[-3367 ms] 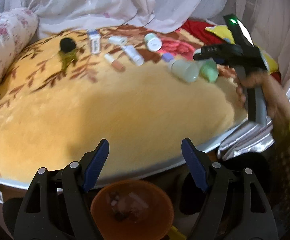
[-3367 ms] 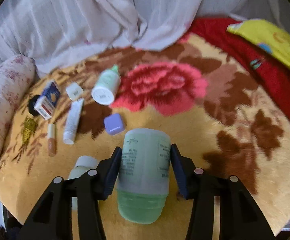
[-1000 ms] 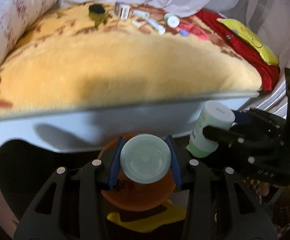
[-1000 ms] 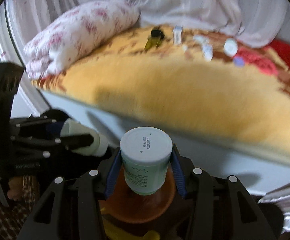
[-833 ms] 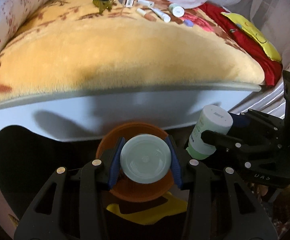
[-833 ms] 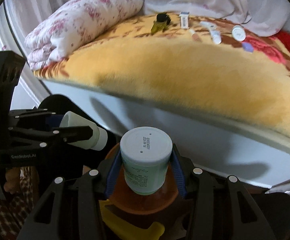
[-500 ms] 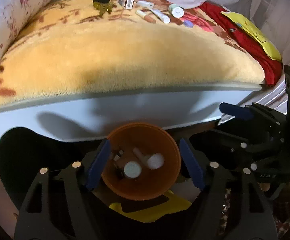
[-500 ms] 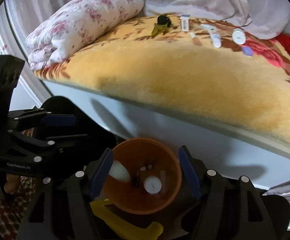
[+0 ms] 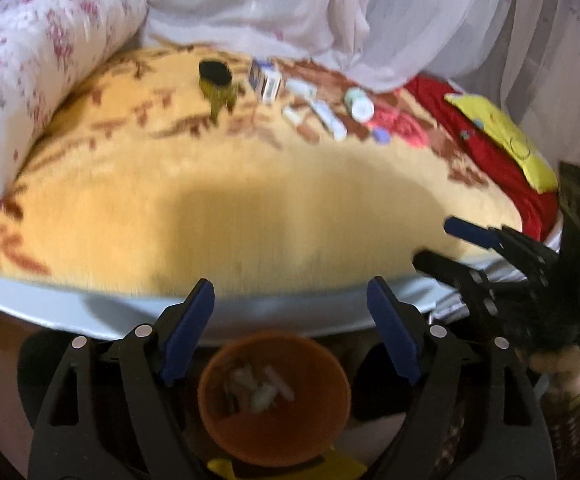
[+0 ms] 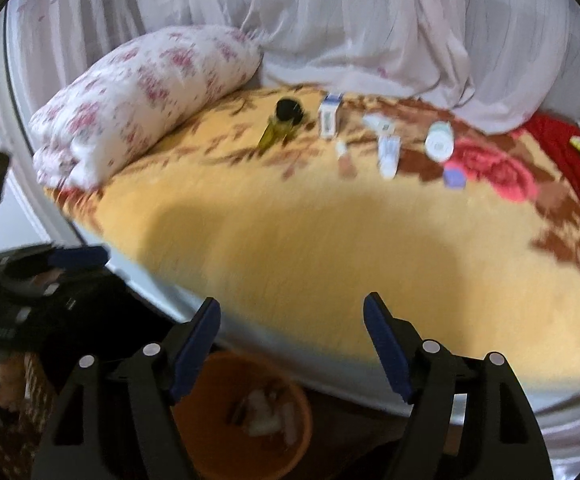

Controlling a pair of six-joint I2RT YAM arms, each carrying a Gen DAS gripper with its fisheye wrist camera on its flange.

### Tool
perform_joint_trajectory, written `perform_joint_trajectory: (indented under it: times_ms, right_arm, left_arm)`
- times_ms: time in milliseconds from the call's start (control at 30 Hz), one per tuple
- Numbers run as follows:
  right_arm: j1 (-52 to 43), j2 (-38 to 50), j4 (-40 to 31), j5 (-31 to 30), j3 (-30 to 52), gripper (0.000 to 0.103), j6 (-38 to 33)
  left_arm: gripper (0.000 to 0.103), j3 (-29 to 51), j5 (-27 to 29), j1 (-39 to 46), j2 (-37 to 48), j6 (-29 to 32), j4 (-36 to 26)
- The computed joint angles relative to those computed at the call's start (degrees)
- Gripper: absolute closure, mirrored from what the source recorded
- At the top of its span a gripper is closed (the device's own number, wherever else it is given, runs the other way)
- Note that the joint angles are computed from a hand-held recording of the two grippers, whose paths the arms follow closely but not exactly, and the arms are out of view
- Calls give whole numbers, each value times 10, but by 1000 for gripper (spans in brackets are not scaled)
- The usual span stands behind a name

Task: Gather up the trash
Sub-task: 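Drop both jars into the orange bin with both tools, then grasp the white ointment tube with the right tool while the left tool grasps the lipstick tube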

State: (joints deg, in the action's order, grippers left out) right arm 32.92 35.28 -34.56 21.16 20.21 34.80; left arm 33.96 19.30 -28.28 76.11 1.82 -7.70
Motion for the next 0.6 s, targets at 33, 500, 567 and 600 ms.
perform_joint_trajectory:
  times_ms: [33,500,567,600]
  right_arm:
    - [-48,19,27,-20,4,30,-40]
    - [-397,582,237,-181,314,31,-240]
    - [-406,634,222,-184,363,31,-236]
    - [-411,663,210,-183,392,31,-234]
  left_arm:
    - [25,4,-12,-8,4,-7,14]
    - [24,39,-42,-22,81,-13,102]
    - [24,42,-40,-14,88,-11,103]
    - [24,44,-39,-9,94,-10,104]
